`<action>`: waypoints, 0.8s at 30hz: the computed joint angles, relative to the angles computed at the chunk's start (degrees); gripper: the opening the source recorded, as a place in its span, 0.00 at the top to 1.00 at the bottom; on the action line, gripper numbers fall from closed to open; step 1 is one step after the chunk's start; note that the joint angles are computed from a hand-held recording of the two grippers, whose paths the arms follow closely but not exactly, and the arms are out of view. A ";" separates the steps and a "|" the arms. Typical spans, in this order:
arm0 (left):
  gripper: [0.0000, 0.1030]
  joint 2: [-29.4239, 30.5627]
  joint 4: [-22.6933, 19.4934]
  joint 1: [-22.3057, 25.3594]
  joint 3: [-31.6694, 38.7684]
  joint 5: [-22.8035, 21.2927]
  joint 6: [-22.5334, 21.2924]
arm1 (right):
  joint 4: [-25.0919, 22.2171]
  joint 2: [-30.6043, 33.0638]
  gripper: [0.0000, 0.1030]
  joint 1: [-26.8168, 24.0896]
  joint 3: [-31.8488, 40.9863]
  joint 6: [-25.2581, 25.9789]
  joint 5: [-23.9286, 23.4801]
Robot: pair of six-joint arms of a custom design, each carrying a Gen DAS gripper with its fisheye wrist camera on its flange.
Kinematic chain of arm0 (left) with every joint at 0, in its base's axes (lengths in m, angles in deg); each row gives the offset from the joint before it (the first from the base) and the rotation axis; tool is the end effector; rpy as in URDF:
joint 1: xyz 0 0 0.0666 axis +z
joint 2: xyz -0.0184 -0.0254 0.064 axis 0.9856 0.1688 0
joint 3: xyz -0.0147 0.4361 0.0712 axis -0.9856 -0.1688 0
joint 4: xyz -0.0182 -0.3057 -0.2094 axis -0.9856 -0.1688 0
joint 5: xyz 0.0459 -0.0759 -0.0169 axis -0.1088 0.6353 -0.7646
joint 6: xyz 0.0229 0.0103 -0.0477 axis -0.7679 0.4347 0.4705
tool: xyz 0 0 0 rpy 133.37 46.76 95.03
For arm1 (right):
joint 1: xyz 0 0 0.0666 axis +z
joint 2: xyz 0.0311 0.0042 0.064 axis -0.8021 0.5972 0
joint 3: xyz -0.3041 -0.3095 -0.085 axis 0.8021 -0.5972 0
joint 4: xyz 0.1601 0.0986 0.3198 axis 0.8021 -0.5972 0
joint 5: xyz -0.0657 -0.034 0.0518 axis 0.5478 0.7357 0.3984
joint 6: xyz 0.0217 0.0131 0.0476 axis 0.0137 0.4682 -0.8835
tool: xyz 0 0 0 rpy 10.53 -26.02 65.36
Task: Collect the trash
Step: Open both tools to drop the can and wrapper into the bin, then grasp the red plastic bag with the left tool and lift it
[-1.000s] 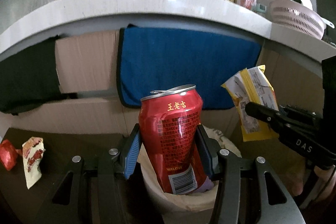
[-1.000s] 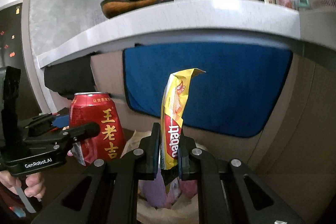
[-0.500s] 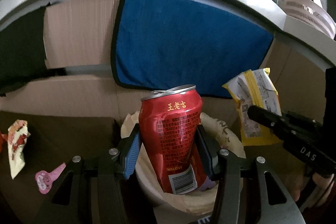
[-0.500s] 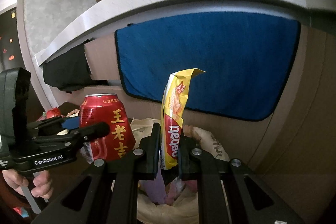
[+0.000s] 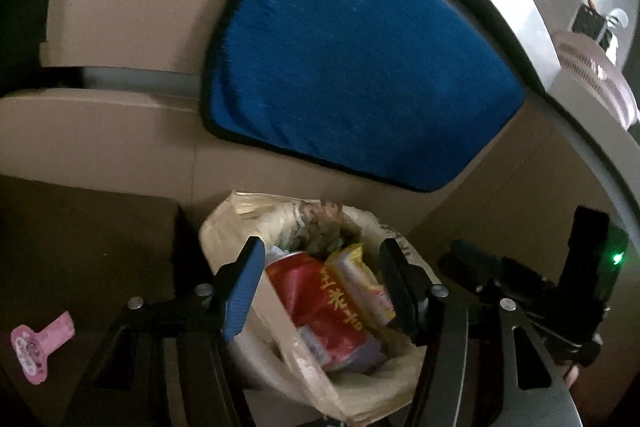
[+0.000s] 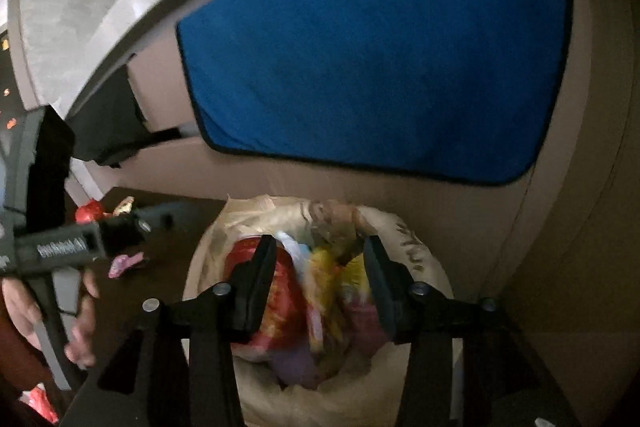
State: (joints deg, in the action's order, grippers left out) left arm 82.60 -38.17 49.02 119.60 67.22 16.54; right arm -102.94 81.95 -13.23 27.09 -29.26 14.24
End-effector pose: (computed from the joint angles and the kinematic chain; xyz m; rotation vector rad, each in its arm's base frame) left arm 0.4033 -0.2623 0.5103 0.6168 2.2894 -0.8628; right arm 0.2524 0.1887 0.5121 0.2553 2.2117 0.1531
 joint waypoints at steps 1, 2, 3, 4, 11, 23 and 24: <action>0.42 -0.45 0.16 0.38 -0.32 -0.39 0.13 | -0.28 0.15 0.58 -0.01 0.06 -0.44 0.36; 0.42 -1.24 0.68 0.95 -0.97 -1.50 0.48 | -0.53 0.26 0.58 0.08 0.17 -0.90 0.76; 0.42 -2.18 1.25 1.49 -1.75 -2.98 0.90 | -0.72 0.35 0.58 0.27 0.32 -1.28 1.26; 0.42 -3.28 1.73 2.14 -2.64 -4.35 1.19 | -0.99 0.32 0.58 0.42 0.47 -1.51 1.64; 0.42 -9.71 3.53 12.08 -9.44 -10.02 0.04 | -2.23 2.20 0.58 3.81 2.93 -1.53 6.27; 0.42 -3.86 4.94 44.09 -8.26 -7.12 7.66 | 3.73 13.10 0.58 9.09 12.20 2.65 5.82; 0.42 -2.02 5.00 46.08 -7.06 -5.78 10.20 | 4.15 14.80 0.58 9.53 13.42 3.21 4.91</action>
State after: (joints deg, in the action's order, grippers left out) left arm 80.58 -33.18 95.10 112.54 61.44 26.73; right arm -98.79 96.75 -3.70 40.50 -26.06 19.14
